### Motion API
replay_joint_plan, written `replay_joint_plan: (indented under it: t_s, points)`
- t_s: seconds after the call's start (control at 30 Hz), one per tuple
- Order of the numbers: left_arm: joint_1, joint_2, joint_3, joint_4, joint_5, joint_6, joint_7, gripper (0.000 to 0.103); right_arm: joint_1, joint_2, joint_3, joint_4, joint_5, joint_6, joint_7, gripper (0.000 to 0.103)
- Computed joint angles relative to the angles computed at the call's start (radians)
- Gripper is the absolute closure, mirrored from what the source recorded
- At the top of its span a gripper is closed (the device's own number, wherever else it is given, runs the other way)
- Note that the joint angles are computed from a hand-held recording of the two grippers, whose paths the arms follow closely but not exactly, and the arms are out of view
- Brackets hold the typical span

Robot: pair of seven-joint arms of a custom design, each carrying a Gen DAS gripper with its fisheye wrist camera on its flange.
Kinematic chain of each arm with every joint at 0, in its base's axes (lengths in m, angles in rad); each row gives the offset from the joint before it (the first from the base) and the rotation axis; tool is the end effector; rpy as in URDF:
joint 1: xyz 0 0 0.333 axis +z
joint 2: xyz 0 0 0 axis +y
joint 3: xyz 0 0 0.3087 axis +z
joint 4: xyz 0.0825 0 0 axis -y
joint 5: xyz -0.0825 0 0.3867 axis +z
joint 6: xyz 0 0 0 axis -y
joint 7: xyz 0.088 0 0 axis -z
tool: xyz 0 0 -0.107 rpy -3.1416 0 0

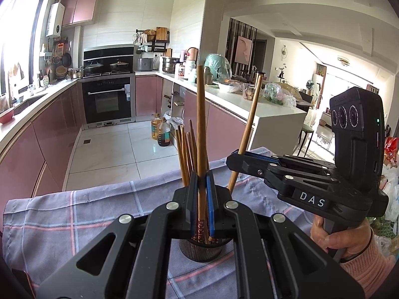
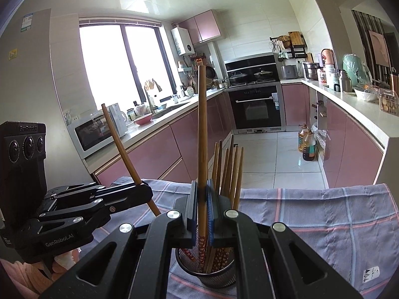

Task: Organize utensils
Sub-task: 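Lower both chopsticks into the mesh cup and open both tools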

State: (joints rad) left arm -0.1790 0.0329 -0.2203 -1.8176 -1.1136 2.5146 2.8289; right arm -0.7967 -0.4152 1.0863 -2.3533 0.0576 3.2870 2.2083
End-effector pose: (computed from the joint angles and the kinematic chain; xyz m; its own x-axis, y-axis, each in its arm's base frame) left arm 0.5756 -0.2327 0.5772 -0.8320 -0.5461 0.0980 -0.3304 0.3458 -0.8782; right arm 0.4875 0.1976 0.5319 -0.0362 -0.9635 -0.2654 -0.3956 0.2577 -0.8815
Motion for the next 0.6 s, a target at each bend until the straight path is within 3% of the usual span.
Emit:
replay_joint_plan:
  t_s: [0.6]
  points:
    - [0.019, 0.063, -0.024, 0.047, 0.102, -0.01, -0.064, 0.096, -0.063, 0.03, 0.054, 0.014, -0.063, -0.033, 0.045, 0.097]
